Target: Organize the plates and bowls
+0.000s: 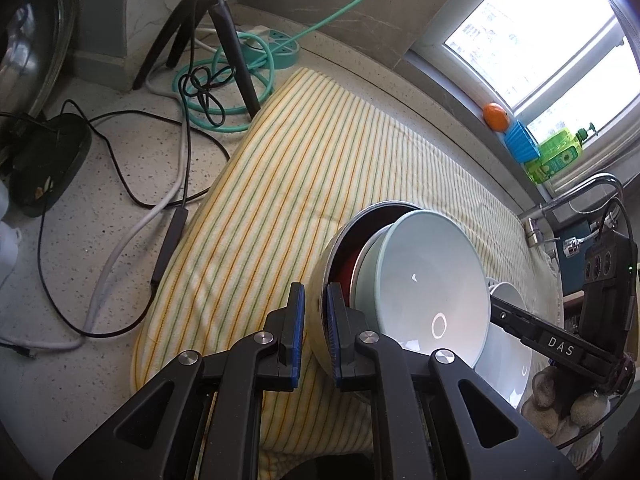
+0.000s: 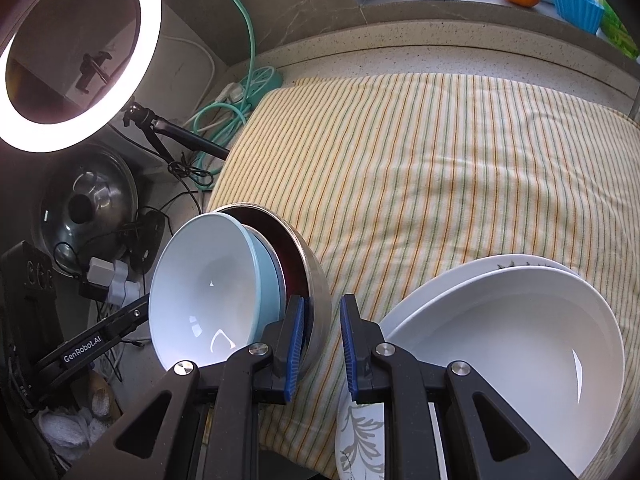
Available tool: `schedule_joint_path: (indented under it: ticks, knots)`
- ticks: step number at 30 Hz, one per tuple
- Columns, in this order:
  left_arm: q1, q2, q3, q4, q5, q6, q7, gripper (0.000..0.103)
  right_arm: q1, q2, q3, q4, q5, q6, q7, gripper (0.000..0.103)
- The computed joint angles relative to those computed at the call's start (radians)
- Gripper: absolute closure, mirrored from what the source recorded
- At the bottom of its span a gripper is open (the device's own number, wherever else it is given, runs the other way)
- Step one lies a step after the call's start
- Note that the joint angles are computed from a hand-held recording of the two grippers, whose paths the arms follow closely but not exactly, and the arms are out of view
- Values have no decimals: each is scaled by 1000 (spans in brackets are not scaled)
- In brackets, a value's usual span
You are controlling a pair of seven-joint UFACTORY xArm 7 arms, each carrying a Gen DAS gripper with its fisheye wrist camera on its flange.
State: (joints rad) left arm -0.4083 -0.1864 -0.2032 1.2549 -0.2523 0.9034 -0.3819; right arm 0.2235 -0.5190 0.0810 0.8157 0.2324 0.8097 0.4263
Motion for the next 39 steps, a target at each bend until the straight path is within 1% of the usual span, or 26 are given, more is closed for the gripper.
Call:
schedule_joint_path:
  ticks: [8, 11, 13, 16, 29, 39]
  knots:
    - [-1, 21, 2, 12, -11, 7, 8, 94, 5, 22, -1, 15, 5, 12, -10, 87]
    - [-2, 25, 3, 13, -20, 7, 13, 96, 10, 31, -2, 23, 10, 20, -19, 93]
    - [-2, 28, -3, 19, 2, 9, 9, 96, 5, 35, 11, 32, -8, 27, -8, 93]
    - [-2, 29, -2, 21, 2, 10, 5, 96, 2, 39, 15, 39, -17, 36, 2, 93]
    - [-1, 20, -2, 20, 13, 11, 7, 96, 3, 37, 22, 49, -32, 46, 26, 93]
    - [3, 5, -5, 47, 35, 14, -4, 96, 6, 23, 19, 79, -36, 57, 34, 93]
